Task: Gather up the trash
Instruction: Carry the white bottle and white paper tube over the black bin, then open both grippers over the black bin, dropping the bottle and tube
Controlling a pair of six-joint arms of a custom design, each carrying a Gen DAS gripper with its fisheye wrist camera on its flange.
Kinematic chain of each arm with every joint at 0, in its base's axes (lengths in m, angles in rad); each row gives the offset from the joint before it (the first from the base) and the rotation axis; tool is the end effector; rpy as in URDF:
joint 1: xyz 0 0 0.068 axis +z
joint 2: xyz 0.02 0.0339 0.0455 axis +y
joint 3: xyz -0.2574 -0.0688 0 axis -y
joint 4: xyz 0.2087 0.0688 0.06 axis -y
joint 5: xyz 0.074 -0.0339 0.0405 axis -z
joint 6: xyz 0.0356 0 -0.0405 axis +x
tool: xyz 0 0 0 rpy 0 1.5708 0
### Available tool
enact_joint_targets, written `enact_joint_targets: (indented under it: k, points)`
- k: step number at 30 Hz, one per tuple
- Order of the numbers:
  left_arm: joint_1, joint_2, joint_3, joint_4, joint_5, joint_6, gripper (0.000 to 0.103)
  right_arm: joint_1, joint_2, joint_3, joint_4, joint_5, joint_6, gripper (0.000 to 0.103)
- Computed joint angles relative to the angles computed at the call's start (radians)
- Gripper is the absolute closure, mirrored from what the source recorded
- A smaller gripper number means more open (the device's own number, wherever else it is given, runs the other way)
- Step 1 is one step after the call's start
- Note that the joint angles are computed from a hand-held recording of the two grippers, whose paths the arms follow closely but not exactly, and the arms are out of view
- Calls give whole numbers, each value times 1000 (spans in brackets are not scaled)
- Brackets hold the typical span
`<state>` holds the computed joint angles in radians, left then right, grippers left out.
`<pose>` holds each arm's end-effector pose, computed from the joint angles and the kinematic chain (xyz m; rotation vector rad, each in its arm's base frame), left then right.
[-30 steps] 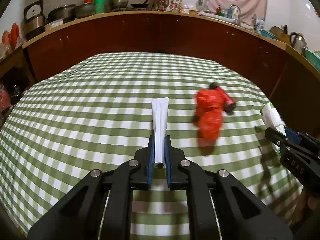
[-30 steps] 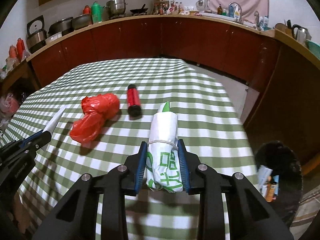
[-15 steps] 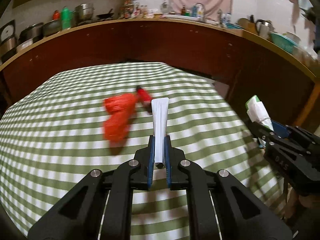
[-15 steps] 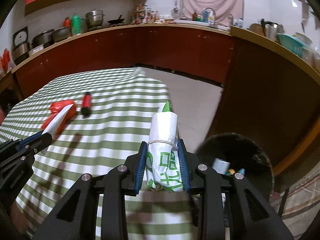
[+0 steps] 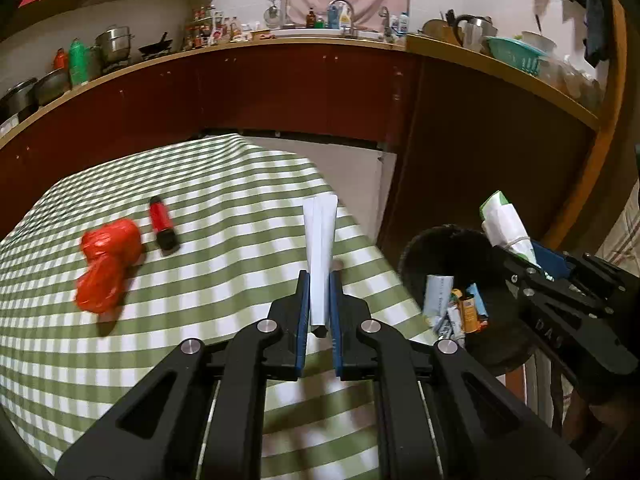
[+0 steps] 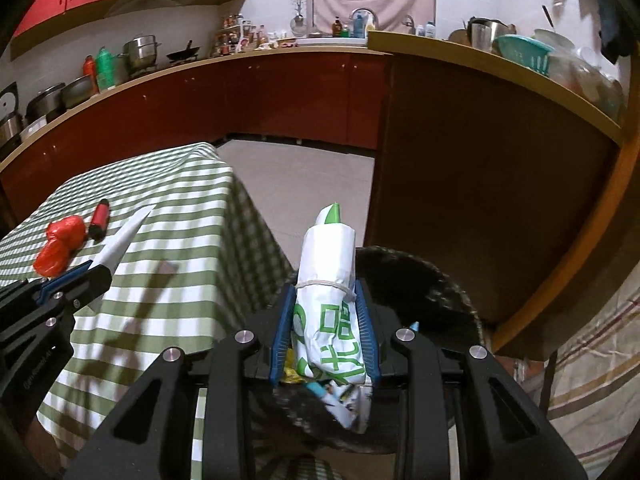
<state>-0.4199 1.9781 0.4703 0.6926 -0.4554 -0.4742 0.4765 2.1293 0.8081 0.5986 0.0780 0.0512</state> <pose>0.2508 -0.0948 0.0682 -0.2709 2.2686 0.0850 0.3107 0.1573 0.0720 -0.4453 2.2540 0.1840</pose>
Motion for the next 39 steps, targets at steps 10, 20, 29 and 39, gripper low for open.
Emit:
enact_joint_targets:
  k: [10, 20, 29, 39]
  points:
    - [-68, 91, 154, -73, -14, 3, 93, -70, 21, 1, 16, -28, -17, 72]
    - [-96, 167, 272, -136, -9, 8, 93, -132, 50, 17, 17, -59, -27, 72]
    - [-94, 204, 375, -222, 11, 18, 93, -165, 75, 39, 11, -75, -28, 72]
    - [-88, 244, 480, -330, 44, 33, 86, -200, 107, 67, -2, -90, -9, 62]
